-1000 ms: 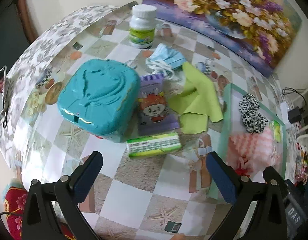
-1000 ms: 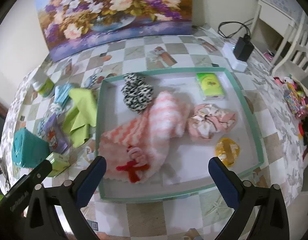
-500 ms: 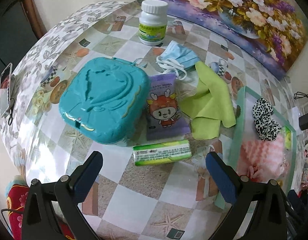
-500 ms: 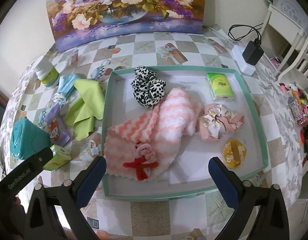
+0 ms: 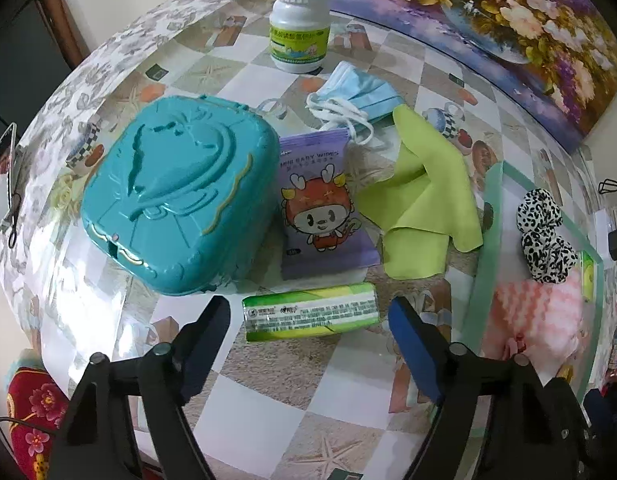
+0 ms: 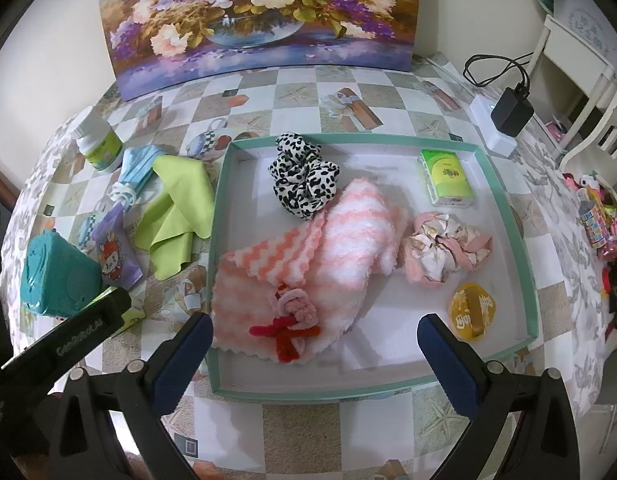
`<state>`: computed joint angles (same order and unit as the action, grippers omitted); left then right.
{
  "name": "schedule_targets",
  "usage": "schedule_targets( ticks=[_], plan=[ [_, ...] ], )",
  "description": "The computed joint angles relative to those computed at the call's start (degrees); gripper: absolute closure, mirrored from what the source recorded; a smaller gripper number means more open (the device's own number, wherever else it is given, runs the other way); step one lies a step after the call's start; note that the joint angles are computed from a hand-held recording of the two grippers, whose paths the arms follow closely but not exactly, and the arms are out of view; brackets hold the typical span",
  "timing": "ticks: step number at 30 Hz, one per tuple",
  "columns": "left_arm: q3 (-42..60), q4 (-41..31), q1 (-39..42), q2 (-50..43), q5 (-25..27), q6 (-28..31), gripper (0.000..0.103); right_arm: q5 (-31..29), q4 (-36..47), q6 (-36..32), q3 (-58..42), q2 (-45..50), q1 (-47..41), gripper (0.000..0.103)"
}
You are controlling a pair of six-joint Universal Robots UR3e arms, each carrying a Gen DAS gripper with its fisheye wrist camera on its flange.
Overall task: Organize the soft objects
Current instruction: 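Grasp the green-and-white tissue pack with the left tool and lift it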
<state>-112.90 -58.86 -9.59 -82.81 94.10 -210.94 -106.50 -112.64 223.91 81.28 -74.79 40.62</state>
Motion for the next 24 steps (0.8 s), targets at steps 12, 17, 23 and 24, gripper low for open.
schedule_targets(
  ticks=[12, 17, 23, 24],
  plan=[
    [-1.48, -0.19, 1.89, 1.58, -2.59, 0.28, 0.038, -0.02, 0.13, -0.16, -0.34, 0.39, 0.00, 0.000],
    [-1.74, -0.55, 2.04, 2.78, -2.42, 0.44, 0.038, -0.04, 0.12, -0.10, -0.41, 0.51, -0.01, 0.000],
    [-1.11, -0.44, 1.27, 3.65, -2.07, 1.00, 0.038, -0.16, -0.20, -0.15, -0.14, 0.34, 0.01, 0.000],
    [-0.97, -0.31, 1.09, 3.79, -2.13, 1.10, 0.038, -0.20, -0.49, -0.28, 0.25, 0.09, -0.04, 0.000]
  ],
)
